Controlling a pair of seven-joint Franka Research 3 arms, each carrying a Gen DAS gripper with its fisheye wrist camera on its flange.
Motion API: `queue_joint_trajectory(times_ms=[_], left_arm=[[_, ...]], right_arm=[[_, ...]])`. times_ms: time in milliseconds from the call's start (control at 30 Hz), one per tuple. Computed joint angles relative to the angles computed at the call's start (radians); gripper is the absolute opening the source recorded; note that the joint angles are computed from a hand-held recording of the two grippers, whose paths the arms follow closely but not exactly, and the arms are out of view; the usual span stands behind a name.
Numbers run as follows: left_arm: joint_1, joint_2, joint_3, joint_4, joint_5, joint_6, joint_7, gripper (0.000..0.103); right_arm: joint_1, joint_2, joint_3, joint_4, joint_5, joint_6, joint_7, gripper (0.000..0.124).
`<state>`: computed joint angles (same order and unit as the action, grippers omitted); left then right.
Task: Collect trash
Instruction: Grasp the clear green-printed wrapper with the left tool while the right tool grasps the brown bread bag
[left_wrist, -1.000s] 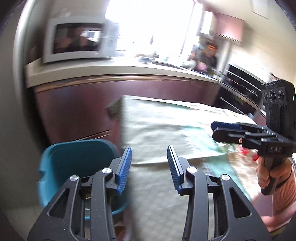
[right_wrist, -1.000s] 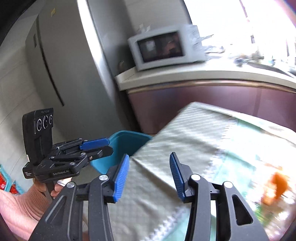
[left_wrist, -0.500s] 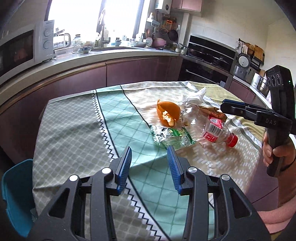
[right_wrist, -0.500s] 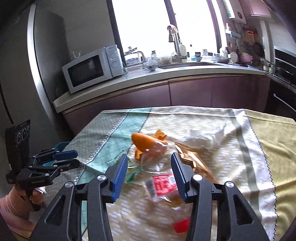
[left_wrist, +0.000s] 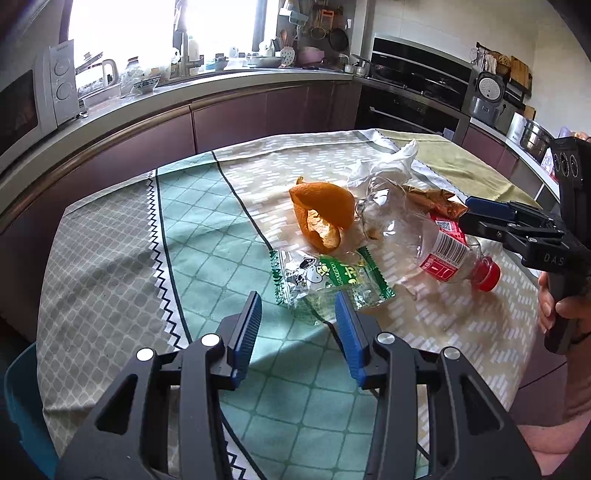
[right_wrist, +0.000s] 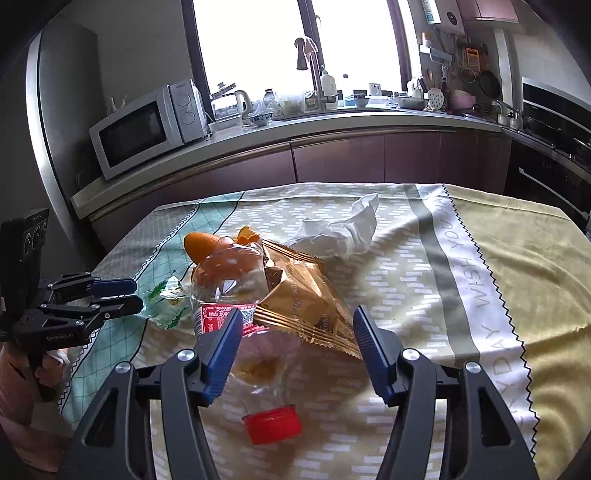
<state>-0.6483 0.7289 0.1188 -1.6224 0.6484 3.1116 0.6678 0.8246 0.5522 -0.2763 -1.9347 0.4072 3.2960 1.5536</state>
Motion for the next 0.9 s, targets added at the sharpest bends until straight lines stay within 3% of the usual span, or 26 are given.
queue_joint_trajectory(times_ms=[267, 533, 667, 767, 900], left_arm=[[0.062, 0.031, -0.084, 0.057, -0.025, -0.056, 0.08, 0.036], [0.096, 0.044, -0.132, 0.077, -0.063, -0.076, 0.137, 0.018], [0.097, 0.044, -0.134, 0.075, -0.079, -0.07, 0.146, 0.009], [0.075, 0.04, -0.106, 0.068, -0.077, -0.055, 0.125, 0.007], [0.03, 0.014, -0.049, 0.03, -0.058, -0.013, 0.076, 0.005]], right_arm=[[-0.085, 0.002, 0.07, 0.015, -0.016, 0.003, -0.024, 0.052], [-0.133, 0.015, 0.113, 0.037, -0.03, 0.0, -0.036, 0.037], [-0.128, 0.013, 0.11, 0.034, -0.025, 0.014, -0.039, 0.033], [-0.139, 0.002, 0.125, 0.022, -0.019, 0.03, -0.053, 0.014], [-0.145, -0.016, 0.138, 0.005, -0.003, 0.049, -0.074, 0.014]])
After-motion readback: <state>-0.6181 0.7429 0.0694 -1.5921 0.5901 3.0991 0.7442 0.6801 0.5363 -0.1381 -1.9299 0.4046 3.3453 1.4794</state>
